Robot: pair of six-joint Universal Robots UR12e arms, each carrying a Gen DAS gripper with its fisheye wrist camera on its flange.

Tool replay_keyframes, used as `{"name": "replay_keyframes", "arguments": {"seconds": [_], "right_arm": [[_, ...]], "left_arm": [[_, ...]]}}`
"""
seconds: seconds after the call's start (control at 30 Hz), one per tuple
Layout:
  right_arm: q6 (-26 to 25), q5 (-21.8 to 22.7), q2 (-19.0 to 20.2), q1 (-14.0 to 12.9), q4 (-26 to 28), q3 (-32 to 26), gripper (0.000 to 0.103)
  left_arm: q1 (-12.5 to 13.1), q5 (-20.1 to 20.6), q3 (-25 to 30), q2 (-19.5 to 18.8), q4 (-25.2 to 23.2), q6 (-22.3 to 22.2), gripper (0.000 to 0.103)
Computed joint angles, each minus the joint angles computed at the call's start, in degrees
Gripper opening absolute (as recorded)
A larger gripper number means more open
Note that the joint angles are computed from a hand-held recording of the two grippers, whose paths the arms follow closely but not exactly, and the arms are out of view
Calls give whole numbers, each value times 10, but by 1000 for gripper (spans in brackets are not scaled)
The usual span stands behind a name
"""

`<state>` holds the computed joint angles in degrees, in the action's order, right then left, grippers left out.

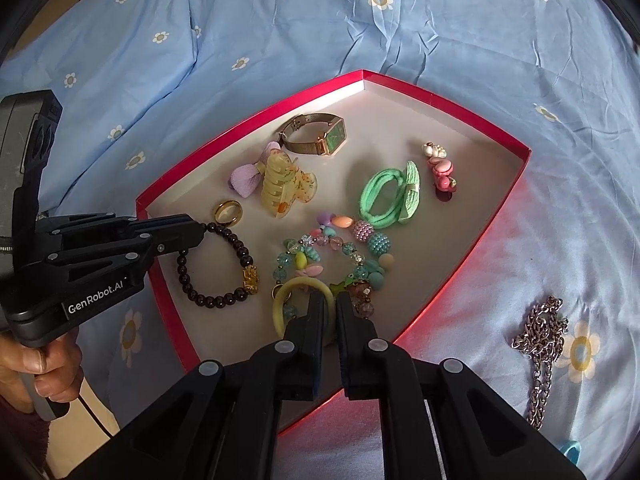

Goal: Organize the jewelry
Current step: 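Open both tools to release the bracelet and bangle in the box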

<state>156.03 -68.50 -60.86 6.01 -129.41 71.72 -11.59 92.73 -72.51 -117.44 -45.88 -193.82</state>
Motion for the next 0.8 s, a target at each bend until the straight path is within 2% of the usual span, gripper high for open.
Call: {"name": "replay_keyframes", "arguments": {"seconds": [0.17,0.4,0.43,0.6,0.8], "right_arm": [[-5,0,-2,1,1,2,16],[-9,-3,-4,3,1,4,17],[-9,-4,-4,3,2,4,17],[-11,3,-10,2,-5,11,33],[-13,3,-17,2,-19,21,38]], "left_arm": [[0,0,0,0,-1,0,7],[1,-5,0,0,-1,-1,10],[1,-6,0,1,0,-1,12],[-2,5,-3,3,6,0,17],[-4,12,-9,8,13,1,29]]}}
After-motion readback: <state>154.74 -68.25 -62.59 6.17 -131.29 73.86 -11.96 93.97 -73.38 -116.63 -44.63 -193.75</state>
